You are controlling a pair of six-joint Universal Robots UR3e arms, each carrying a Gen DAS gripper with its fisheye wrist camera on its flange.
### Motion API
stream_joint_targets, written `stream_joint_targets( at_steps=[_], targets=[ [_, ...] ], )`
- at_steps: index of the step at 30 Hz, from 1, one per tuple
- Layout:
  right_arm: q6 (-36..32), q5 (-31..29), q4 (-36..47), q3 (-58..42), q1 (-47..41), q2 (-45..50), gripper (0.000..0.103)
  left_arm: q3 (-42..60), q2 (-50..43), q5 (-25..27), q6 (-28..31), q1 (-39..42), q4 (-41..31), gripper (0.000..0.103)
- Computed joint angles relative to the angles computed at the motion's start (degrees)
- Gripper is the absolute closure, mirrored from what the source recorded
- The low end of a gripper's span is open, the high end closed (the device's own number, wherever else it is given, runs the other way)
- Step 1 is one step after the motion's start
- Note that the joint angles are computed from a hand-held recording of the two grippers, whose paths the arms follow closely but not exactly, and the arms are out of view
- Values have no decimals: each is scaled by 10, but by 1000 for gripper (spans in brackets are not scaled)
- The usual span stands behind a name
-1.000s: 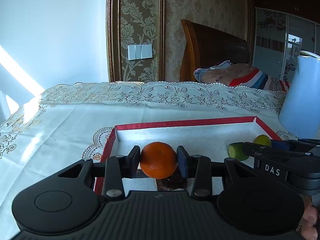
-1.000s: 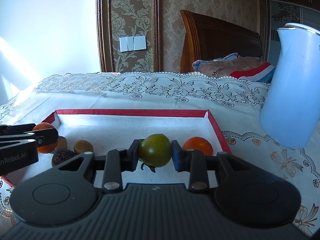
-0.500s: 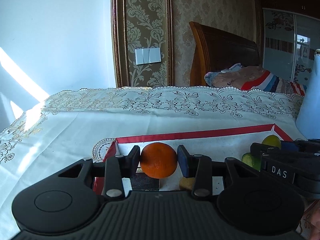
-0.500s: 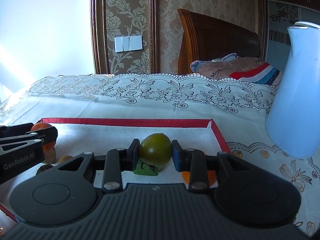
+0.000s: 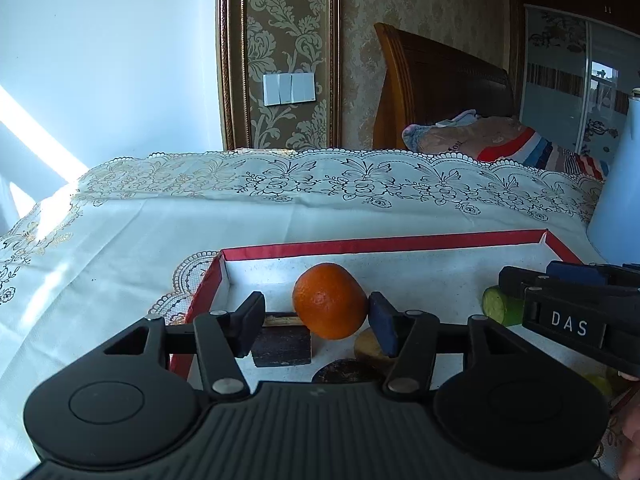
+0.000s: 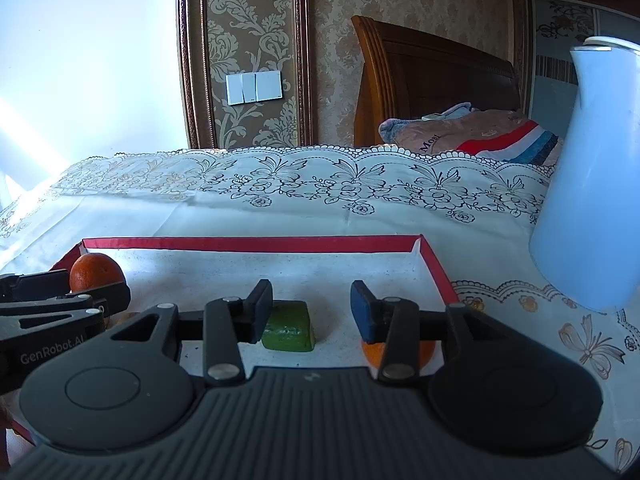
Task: Organize fruits
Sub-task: 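Lower the orange into the tray and open the left tool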
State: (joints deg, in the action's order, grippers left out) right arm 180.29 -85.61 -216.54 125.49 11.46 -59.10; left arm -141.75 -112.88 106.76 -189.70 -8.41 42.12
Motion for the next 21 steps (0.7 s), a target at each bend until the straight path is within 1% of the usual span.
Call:
stream_joint_targets(
  at_steps=[2,5,6,7,8,10,12,15,17,21],
  targets=[
    [0,-2,-4,2,0,0,50,-3,0,-4,-1,2,5,42],
    [1,0,-6,5,-1,-2,49,-3,-2,2,-1,0,8,41],
    [2,-1,-7,5,-1,-1,45,-5,-1,1,-2,1,10,40],
    [1,-3,-10,5,-1,0,42,-7,0,-2,-3,3,12,35],
    [1,-5,-12,6,0,1,39,-10,-1,-7,-3,7,18,33],
    [1,-5,-15,8,1,0,36,-14,-2,-5,-4,8,26,33],
    [4,-4,-22,12,0,-1,29,-20,1,-8,-6,10,31,33],
    [4,-5,-28,17,0,-1,28,-31,5,-17,-7,18,38,32],
    [5,-2,-28,20,-1,-2,27,-35,5,-15,-7,17,44,32],
    [6,-1,-32,23,-2,-4,23,-43,11,-20,-10,22,52,32]
  ],
)
